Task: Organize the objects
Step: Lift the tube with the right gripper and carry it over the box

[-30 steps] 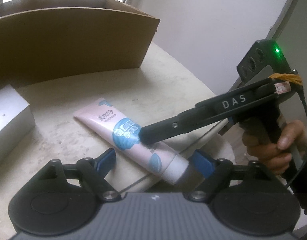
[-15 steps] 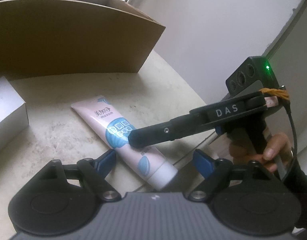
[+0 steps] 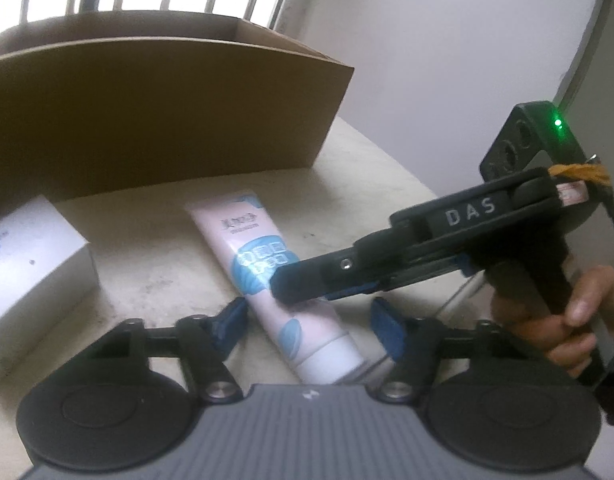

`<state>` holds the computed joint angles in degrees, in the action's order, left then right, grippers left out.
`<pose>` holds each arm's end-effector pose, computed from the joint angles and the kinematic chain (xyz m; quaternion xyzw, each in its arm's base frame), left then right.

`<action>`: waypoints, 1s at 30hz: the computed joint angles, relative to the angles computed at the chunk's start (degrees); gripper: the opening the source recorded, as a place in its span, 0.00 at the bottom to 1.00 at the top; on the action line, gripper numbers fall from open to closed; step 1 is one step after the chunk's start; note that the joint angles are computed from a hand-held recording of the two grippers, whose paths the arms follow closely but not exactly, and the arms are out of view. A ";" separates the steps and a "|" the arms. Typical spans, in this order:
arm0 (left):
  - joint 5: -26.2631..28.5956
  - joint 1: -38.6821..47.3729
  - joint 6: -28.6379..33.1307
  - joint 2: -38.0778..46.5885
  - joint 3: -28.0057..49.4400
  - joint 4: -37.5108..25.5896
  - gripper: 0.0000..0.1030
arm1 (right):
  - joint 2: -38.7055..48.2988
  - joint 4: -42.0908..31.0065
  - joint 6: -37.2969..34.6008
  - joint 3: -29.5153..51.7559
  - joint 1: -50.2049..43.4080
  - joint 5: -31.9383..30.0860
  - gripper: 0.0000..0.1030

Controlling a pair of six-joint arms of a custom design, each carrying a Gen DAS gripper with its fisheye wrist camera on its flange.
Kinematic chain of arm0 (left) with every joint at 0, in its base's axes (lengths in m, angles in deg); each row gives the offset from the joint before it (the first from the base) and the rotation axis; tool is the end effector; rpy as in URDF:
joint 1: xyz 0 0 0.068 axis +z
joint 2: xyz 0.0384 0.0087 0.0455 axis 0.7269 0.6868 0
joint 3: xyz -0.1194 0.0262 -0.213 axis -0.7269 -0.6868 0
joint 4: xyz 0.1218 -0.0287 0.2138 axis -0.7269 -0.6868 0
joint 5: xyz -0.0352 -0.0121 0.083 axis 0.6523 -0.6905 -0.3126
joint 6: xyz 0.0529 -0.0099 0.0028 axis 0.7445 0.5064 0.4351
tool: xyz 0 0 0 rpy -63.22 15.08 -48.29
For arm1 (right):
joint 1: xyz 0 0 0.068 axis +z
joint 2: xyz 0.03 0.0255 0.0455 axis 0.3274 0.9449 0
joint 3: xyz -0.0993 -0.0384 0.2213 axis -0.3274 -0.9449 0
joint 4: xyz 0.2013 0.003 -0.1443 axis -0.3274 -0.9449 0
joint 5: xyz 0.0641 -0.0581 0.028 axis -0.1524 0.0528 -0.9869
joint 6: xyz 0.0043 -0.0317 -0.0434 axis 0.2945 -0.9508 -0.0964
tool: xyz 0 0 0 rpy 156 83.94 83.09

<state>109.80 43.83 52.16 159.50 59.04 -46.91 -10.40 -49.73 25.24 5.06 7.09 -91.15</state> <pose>0.2544 -0.0385 0.1116 0.4398 0.7978 -0.3200 0.2603 0.1952 -0.0193 0.1575 0.2309 0.8478 0.3667 0.3056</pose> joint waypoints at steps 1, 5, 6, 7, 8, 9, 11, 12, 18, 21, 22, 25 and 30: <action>-0.48 0.14 0.12 -0.87 -0.92 0.77 0.54 | -0.36 0.49 0.59 -0.53 -0.16 -0.29 0.31; -0.53 -0.12 0.17 -0.85 -2.08 1.85 0.53 | -2.38 -0.26 1.70 -1.77 -0.39 -1.36 0.31; -0.52 0.03 0.31 -1.11 -2.34 1.62 0.53 | -3.18 -0.46 1.86 -2.18 -0.14 -1.23 0.31; -0.56 0.17 0.35 -1.42 -2.56 1.28 0.52 | -4.00 -0.53 2.29 -2.65 0.21 -1.02 0.31; -0.49 0.31 0.43 -1.69 -2.79 1.06 0.52 | -4.61 -0.76 2.52 -2.95 0.34 -0.97 0.32; -0.43 0.46 0.46 -2.09 -3.11 0.94 0.51 | -5.30 -1.02 2.79 -3.19 0.60 -0.79 0.32; -0.54 0.67 0.70 -3.37 -4.13 1.14 0.49 | -6.39 -1.59 3.18 -3.62 0.70 -0.85 0.32; -0.45 0.81 0.88 -3.93 -4.60 1.25 0.48 | -6.86 -1.79 3.20 -3.85 0.60 -0.99 0.32; 0.29 1.32 1.43 -5.87 -5.93 0.86 0.48 | -10.50 -1.21 5.46 -5.56 1.41 -0.40 0.32; 0.34 1.18 1.36 -7.11 -6.82 1.12 0.48 | -11.49 -0.74 6.20 -6.22 1.13 -0.63 0.32; 0.44 1.18 1.37 -7.57 -7.10 1.17 0.48 | -11.98 -0.68 6.61 -6.39 1.32 -0.44 0.32; 1.01 1.71 1.93 -8.81 -7.43 0.47 0.48 | -13.33 -1.39 6.72 -6.23 1.33 -0.27 0.32; 1.54 1.27 0.79 -10.41 -8.34 1.40 0.48 | -15.75 -3.59 5.77 -5.42 0.16 -0.82 0.32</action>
